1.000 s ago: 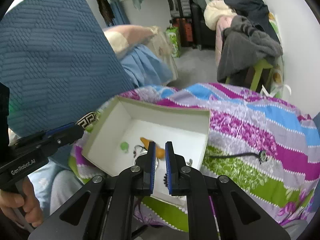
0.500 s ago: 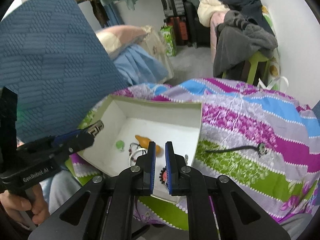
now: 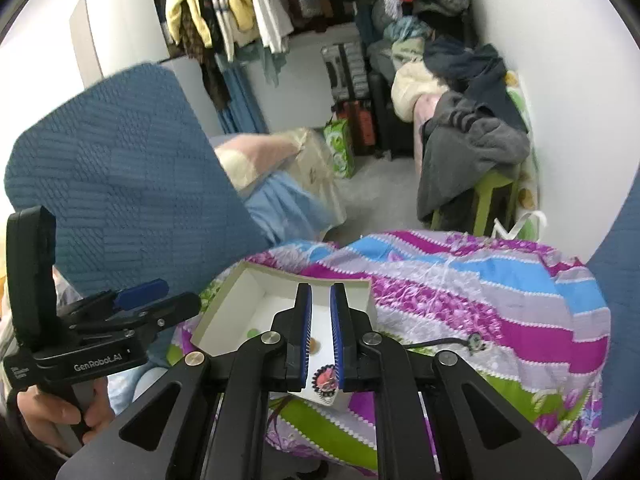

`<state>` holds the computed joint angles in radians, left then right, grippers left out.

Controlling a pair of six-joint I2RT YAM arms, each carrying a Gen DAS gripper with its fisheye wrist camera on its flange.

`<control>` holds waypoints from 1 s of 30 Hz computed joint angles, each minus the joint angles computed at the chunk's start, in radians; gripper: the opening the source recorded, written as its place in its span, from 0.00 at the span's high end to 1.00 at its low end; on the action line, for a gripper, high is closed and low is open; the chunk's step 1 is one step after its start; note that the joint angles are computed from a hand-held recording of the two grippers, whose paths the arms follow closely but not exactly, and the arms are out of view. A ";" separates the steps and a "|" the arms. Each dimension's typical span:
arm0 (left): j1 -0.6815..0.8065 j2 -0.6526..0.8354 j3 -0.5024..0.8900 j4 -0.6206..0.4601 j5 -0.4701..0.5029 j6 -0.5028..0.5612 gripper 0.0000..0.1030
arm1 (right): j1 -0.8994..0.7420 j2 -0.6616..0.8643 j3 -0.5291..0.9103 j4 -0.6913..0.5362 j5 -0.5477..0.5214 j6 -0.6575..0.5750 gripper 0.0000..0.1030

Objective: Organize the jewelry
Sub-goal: 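Open the left tool to drop the woven bracelet while the right tool drops the bead chain, then move the open right tool to the black cord with round pendant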

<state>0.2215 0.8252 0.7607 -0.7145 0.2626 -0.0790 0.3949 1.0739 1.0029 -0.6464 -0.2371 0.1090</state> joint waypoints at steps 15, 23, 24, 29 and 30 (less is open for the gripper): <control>-0.291 -0.162 -0.151 0.047 -0.182 -0.209 0.27 | -0.346 0.152 -0.314 0.328 -0.139 -0.226 0.70; -0.210 -0.199 -0.248 0.044 -0.148 -0.167 0.27 | -0.336 0.612 -0.228 0.558 -0.154 -0.427 0.70; -0.207 -0.204 -0.254 0.042 -0.149 -0.166 0.27 | -0.335 0.657 -0.205 0.563 -0.160 -0.450 0.70; -0.171 -0.213 -0.263 0.026 -0.152 -0.149 0.27 | -0.322 0.862 -0.087 0.544 -0.114 -0.583 0.70; -0.166 -0.211 -0.261 0.025 -0.152 -0.147 0.27 | -0.326 0.888 -0.069 0.534 -0.119 -0.607 0.70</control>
<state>0.0556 0.6143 0.4995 -0.6895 0.1104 -0.2265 0.0690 1.9616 0.9334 -0.1129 -0.3559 -0.4978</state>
